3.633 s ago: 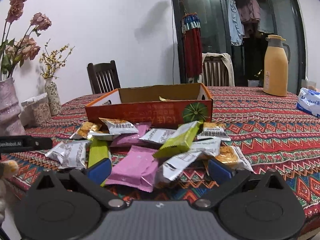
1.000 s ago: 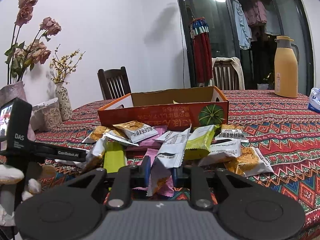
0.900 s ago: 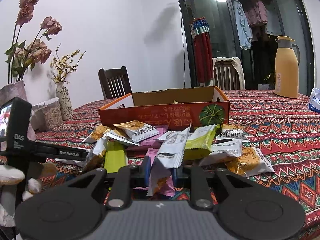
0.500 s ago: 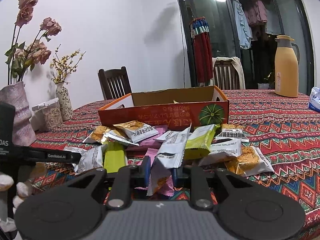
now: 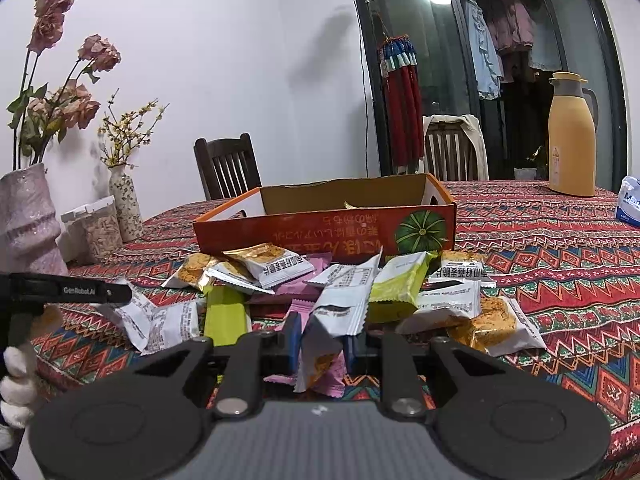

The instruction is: Organize snacks

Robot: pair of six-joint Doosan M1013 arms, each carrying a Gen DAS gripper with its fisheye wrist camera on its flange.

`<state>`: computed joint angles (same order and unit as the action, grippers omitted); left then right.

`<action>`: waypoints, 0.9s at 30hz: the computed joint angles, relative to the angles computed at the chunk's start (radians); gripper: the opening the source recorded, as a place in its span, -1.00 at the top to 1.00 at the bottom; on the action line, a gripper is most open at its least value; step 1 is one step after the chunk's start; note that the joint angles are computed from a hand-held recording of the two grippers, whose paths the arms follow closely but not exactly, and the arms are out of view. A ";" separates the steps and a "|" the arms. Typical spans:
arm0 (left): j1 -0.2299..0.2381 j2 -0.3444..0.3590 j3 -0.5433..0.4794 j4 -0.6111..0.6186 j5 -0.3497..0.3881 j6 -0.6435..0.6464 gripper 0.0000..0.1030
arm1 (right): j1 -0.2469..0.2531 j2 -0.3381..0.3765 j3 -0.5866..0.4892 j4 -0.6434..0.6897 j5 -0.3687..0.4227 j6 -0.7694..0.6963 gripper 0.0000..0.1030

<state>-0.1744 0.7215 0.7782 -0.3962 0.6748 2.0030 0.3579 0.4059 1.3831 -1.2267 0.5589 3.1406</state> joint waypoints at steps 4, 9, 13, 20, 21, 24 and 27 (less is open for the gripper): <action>0.003 0.004 0.000 -0.001 0.015 -0.013 0.54 | -0.001 -0.002 0.005 -0.012 -0.006 0.016 0.60; 0.013 -0.022 0.043 -0.095 -0.037 0.039 0.86 | -0.001 -0.001 0.006 -0.016 -0.004 0.022 0.60; 0.017 -0.027 0.044 -0.130 -0.023 0.071 0.81 | 0.000 0.000 0.007 -0.023 -0.003 0.029 0.60; 0.001 -0.005 0.018 -0.036 0.021 0.007 -0.22 | -0.003 0.002 0.004 -0.014 -0.003 0.023 0.59; -0.001 -0.002 0.016 -0.027 0.029 0.004 -0.28 | -0.002 0.001 0.005 -0.015 -0.003 0.024 0.59; -0.015 0.006 0.009 0.068 0.034 -0.055 -0.57 | -0.002 -0.001 0.009 -0.023 -0.004 0.033 0.59; -0.026 0.017 -0.001 0.133 0.045 -0.092 -0.73 | -0.003 -0.002 0.011 -0.028 -0.005 0.041 0.59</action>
<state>-0.2005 0.7389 0.7776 -0.2628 0.7199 1.9113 0.3551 0.4044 1.3945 -1.2544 0.5539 3.1820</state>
